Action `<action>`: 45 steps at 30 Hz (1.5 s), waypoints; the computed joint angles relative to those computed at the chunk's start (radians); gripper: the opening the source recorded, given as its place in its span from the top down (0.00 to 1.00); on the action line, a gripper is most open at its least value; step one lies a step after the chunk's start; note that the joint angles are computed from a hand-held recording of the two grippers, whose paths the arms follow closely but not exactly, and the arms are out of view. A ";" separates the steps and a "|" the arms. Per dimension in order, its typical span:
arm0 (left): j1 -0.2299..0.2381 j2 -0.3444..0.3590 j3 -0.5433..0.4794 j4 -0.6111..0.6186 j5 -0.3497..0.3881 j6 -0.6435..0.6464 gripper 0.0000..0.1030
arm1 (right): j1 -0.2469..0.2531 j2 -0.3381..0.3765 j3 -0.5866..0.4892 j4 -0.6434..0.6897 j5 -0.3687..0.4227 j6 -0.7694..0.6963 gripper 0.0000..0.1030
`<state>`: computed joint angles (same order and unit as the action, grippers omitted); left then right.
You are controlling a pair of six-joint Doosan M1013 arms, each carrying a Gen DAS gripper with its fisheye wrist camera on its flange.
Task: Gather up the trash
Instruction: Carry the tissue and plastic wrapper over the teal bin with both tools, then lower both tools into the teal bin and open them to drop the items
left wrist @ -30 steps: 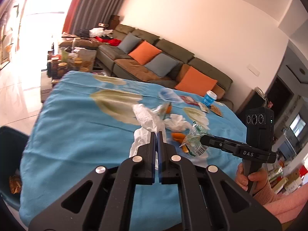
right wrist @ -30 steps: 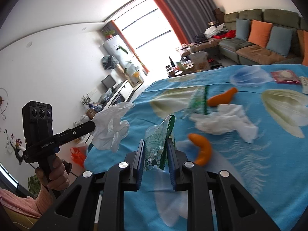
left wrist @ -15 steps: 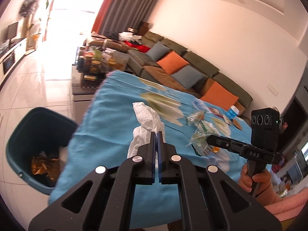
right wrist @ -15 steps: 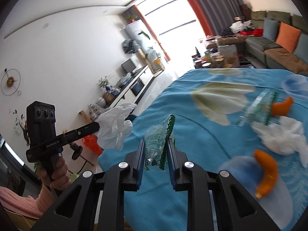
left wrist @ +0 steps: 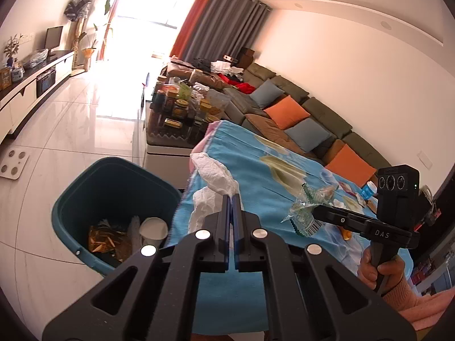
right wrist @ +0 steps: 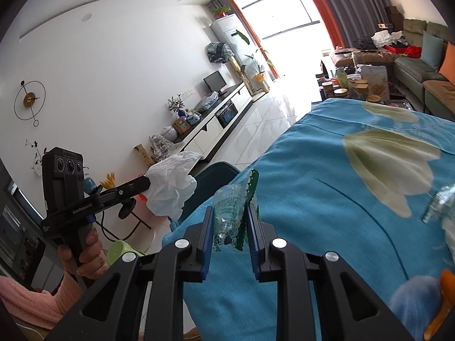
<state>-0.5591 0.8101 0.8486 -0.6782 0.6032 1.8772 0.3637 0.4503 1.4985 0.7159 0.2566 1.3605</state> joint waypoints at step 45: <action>0.009 -0.018 0.048 0.202 -0.051 -0.236 0.98 | 0.001 0.142 -0.221 0.052 0.188 -0.078 0.80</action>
<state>-0.5502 0.7918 0.8961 -0.4762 0.5520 1.6409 0.3645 0.5922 1.2772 0.7677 0.4441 1.2823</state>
